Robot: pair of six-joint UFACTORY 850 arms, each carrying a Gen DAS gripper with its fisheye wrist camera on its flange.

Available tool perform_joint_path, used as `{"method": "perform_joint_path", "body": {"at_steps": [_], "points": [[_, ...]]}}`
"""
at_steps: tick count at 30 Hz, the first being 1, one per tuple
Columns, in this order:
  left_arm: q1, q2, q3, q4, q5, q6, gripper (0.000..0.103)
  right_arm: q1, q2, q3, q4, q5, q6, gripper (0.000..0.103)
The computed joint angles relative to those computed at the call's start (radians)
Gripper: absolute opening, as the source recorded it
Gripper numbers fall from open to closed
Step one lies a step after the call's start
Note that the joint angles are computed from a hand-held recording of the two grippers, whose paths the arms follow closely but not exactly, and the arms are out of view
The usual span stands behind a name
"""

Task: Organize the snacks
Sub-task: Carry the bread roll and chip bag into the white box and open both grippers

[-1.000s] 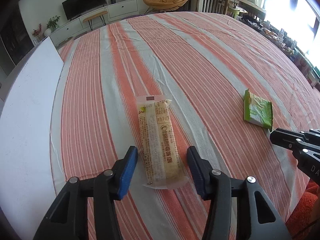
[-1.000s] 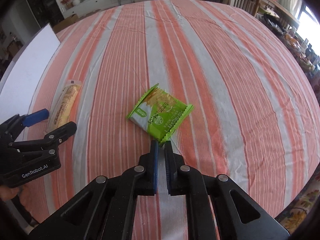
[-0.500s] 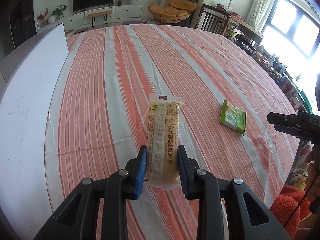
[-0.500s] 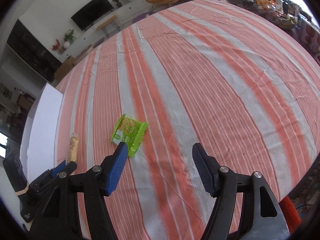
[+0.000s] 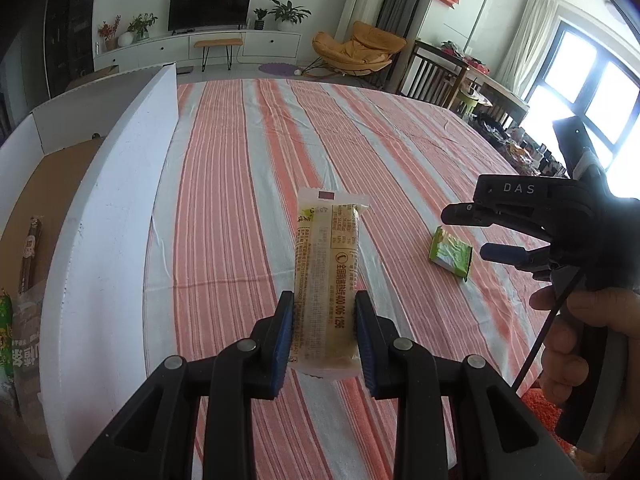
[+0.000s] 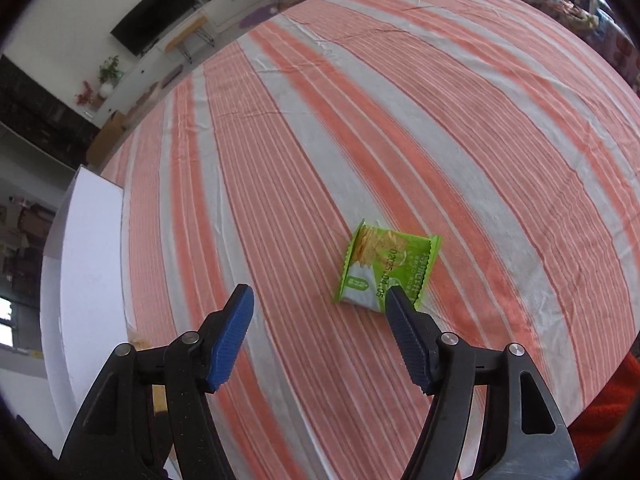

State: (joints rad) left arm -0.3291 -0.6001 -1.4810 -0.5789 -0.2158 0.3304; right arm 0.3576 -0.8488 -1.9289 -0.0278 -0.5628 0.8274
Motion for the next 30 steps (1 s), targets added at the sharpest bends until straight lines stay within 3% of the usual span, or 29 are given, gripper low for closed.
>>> {"method": "perform_joint_path", "body": {"at_steps": [2,6,8,12,14,19,23,27,30], "points": [[0.007,0.010,0.011,-0.090,-0.003,0.071,0.029,-0.013,0.015,0.020,-0.021,-0.019,0.067,0.077],[0.006,0.010,0.013,-0.188,-0.005,0.153,0.029,-0.028,-0.052,-0.067,0.007,-0.140,0.053,0.077],[0.006,0.009,0.012,-0.200,-0.013,0.166,0.029,-0.020,-0.085,-0.098,0.029,-0.134,0.051,0.077],[0.014,0.028,0.031,-0.243,-0.032,0.209,0.029,0.020,-0.164,-0.213,-0.178,-0.192,0.149,0.079],[0.024,0.049,0.050,-0.297,-0.036,0.262,0.029,0.022,-0.144,-0.176,-0.256,-0.188,0.216,0.049],[0.051,0.115,0.099,-0.497,-0.074,0.443,0.029,-0.014,-0.020,0.021,-0.122,-0.023,0.117,0.047],[0.087,0.183,0.132,-0.642,-0.149,0.588,0.029,-0.003,0.071,0.099,-0.068,0.062,0.012,0.047],[0.150,0.260,0.173,-0.692,-0.162,0.642,0.029,0.047,0.105,0.048,0.091,0.096,-0.239,0.047],[0.208,0.298,0.192,-0.615,-0.091,0.570,0.029,0.104,0.079,-0.066,0.271,0.082,-0.491,0.047]]}}
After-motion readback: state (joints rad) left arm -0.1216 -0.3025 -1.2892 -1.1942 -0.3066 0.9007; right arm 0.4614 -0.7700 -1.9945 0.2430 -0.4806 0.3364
